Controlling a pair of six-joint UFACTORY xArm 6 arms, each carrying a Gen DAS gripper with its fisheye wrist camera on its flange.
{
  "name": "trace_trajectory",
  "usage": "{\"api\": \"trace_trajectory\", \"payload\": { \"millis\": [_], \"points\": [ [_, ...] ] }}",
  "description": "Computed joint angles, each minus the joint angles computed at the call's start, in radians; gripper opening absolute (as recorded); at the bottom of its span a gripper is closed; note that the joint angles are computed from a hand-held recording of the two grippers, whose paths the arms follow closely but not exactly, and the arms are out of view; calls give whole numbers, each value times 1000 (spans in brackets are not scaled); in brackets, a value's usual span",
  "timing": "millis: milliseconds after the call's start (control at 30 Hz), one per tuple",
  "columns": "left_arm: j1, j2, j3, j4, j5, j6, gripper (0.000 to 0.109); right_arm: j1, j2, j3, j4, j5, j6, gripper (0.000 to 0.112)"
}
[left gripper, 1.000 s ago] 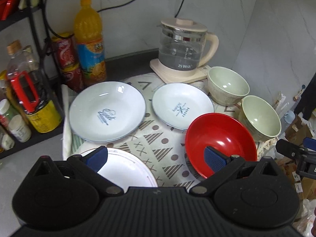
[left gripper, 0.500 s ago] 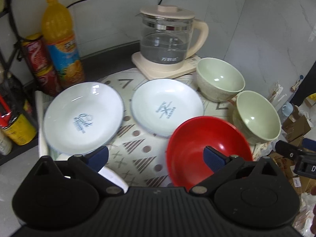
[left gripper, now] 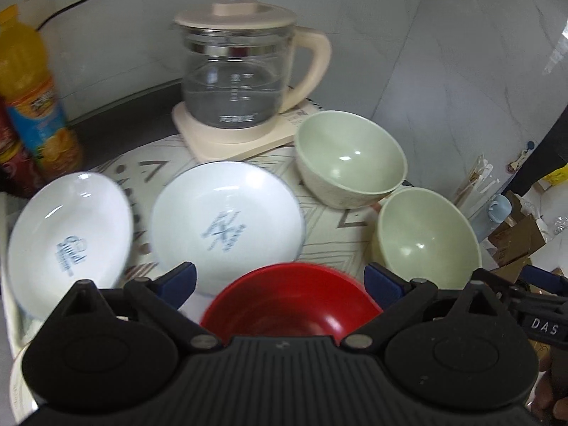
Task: Organize plates and bowls
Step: 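Move both grippers past the red bowl to the large pale green bowl rim, then close both grippers on the rim of the large pale green bowl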
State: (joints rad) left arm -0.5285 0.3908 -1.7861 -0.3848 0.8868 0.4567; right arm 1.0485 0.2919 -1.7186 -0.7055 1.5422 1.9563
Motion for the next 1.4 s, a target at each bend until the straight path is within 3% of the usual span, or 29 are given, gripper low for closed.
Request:
{"api": "trace_trajectory", "payload": {
  "millis": [400, 533, 633, 667, 833, 900, 967, 1100, 1200, 1400],
  "points": [
    [-94, 114, -116, 10, -2, -65, 97, -80, -193, 323, 29, -193, 43, 103],
    [-117, 152, -151, 13, 13, -89, 87, -106, -244, 409, 32, -276, 42, 103],
    [-132, 191, -189, 24, 46, -116, 63, -124, -263, 449, 30, -323, 22, 101],
    [-135, 207, -207, 28, 67, -135, 61, -129, -266, 458, 31, -335, 17, 100],
    [-143, 259, -264, 44, 129, -195, 36, -162, -285, 516, 52, -411, 1, 69],
    [-145, 283, -296, 55, 160, -222, 25, -171, -290, 534, 64, -437, 3, 63],
    [-151, 300, -314, 84, 170, -252, 19, -181, -291, 548, 80, -462, -7, 57],
    [-157, 335, -365, 98, 195, -270, 7, -203, -300, 586, 114, -535, -24, 35],
    [-162, 352, -393, 113, 203, -294, 5, -213, -299, 606, 127, -583, -28, 20],
    [-157, 309, -347, 76, 179, -299, 5, -205, -302, 591, 102, -550, -13, 20]
  ]
}}
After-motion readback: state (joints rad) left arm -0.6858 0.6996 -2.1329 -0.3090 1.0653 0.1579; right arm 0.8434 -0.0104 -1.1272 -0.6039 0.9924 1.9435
